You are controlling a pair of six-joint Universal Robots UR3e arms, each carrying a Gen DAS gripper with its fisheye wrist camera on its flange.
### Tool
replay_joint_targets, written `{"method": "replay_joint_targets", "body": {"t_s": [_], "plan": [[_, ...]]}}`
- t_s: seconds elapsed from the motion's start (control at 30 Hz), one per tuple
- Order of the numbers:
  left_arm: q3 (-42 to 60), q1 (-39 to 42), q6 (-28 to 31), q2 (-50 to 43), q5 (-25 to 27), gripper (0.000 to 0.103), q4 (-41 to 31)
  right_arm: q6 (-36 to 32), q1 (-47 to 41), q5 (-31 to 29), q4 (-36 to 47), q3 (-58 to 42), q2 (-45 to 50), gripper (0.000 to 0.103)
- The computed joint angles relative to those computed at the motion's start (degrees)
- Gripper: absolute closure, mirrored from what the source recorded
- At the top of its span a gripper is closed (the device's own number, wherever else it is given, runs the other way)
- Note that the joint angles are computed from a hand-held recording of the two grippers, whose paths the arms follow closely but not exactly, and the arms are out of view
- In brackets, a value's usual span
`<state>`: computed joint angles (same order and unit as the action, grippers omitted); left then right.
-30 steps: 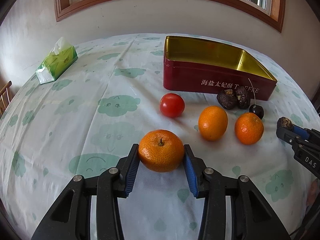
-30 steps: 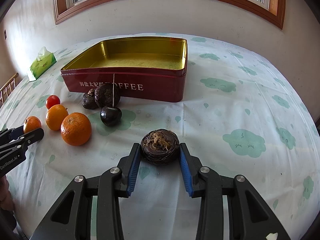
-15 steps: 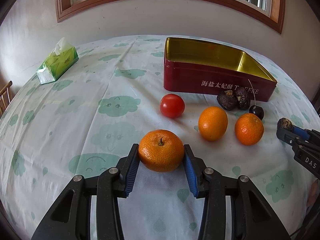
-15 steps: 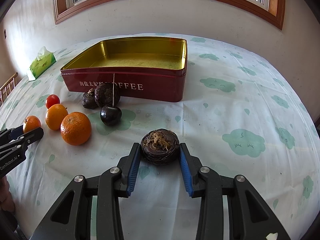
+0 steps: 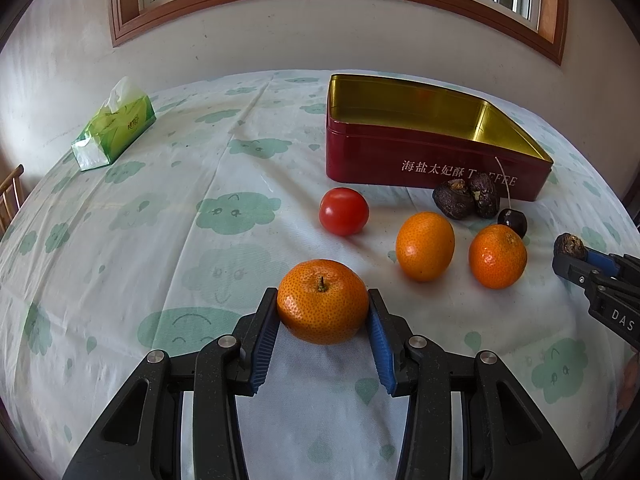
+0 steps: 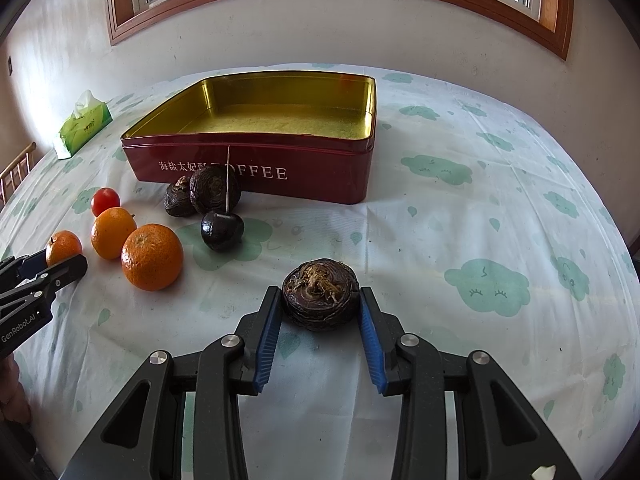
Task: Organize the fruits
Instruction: 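Carry the mandarin and dark fruit in both tools over the tin box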
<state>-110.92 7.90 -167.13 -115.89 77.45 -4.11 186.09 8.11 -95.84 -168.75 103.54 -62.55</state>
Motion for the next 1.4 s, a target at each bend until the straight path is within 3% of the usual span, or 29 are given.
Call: {"method": "replay_joint_targets", "body": {"t_s": [0.4, 0.67, 1.07, 1.23, 1.4], "plan": [[4.8, 1.9, 1.6, 1.7, -4.2, 0.060, -7.9, 0.6, -0.9, 0.3, 4.5, -3.4, -1.0, 0.069], [13.3, 0.9, 1.5, 0.9, -7.1, 0.060, -11.9, -0.6, -1.9, 0.8, 6.1, -6.8, -2.6, 0.069], [41.7, -4.1, 0.2, -13.0, -6.2, 0.060, -22.9, -3.7, -3.3, 4.1, 13.2, -24.1, 5.3, 0.068], [55.8, -5.5, -1.0, -20.8, -5.3, 0.060, -31.4, -4.0, -3.4, 5.3, 17.8, -33.5, 11.2, 0.068], [62.8, -6.9, -0.8, -25.5, -3.5, 0.060, -35.0, -3.6, -3.3, 5.5, 20.7, -39.3, 15.4, 0.068]]}}
